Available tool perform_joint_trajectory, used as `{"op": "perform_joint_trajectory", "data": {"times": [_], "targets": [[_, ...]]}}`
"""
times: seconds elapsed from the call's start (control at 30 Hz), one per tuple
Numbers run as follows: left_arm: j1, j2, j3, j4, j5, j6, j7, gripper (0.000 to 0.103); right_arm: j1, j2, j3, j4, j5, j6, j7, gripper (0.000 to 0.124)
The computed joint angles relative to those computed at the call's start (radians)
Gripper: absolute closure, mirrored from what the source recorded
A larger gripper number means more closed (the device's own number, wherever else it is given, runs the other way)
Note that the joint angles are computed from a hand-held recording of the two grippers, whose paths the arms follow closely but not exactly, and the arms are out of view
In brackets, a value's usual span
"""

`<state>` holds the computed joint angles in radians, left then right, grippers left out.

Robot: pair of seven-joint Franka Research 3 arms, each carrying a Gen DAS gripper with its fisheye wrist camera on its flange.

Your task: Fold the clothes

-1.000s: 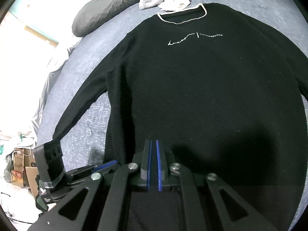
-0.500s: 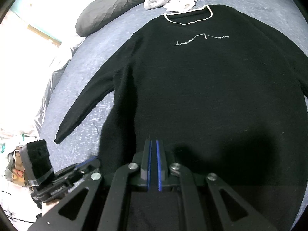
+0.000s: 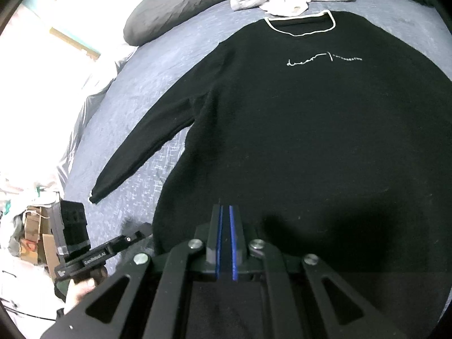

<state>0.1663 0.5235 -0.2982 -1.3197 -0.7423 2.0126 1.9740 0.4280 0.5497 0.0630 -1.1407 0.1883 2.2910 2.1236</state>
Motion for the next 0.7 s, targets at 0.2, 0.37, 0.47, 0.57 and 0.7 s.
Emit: {"op": "perform_joint_trajectory", "data": {"times": [0.2, 0.37, 0.47, 0.57, 0.7], "targets": [[-0.027, 0.003, 0.002, -0.001, 0.052, -0.044, 0.003, 0.079, -0.005, -0.039, -0.005, -0.066, 0.003, 0.021, 0.018, 0.119], [-0.052, -0.003, 0.003, -0.020, 0.094, -0.016, 0.015, 0.080, -0.012, -0.057, 0.000, -0.095, 0.007, 0.029, 0.015, 0.119], [-0.046, -0.005, -0.011, -0.018, 0.074, -0.026, 0.044, 0.091, -0.013, -0.057, 0.001, -0.098, 0.010, 0.030, 0.013, 0.119], [-0.046, -0.006, -0.013, -0.012, 0.055, -0.022, 0.053, 0.103, -0.014, -0.056, 0.003, -0.099, 0.013, 0.031, 0.012, 0.119], [-0.033, -0.003, -0.011, -0.002, 0.021, -0.009, 0.046, 0.103, -0.015, -0.059, 0.003, -0.107, 0.016, 0.034, 0.010, 0.119]]}}
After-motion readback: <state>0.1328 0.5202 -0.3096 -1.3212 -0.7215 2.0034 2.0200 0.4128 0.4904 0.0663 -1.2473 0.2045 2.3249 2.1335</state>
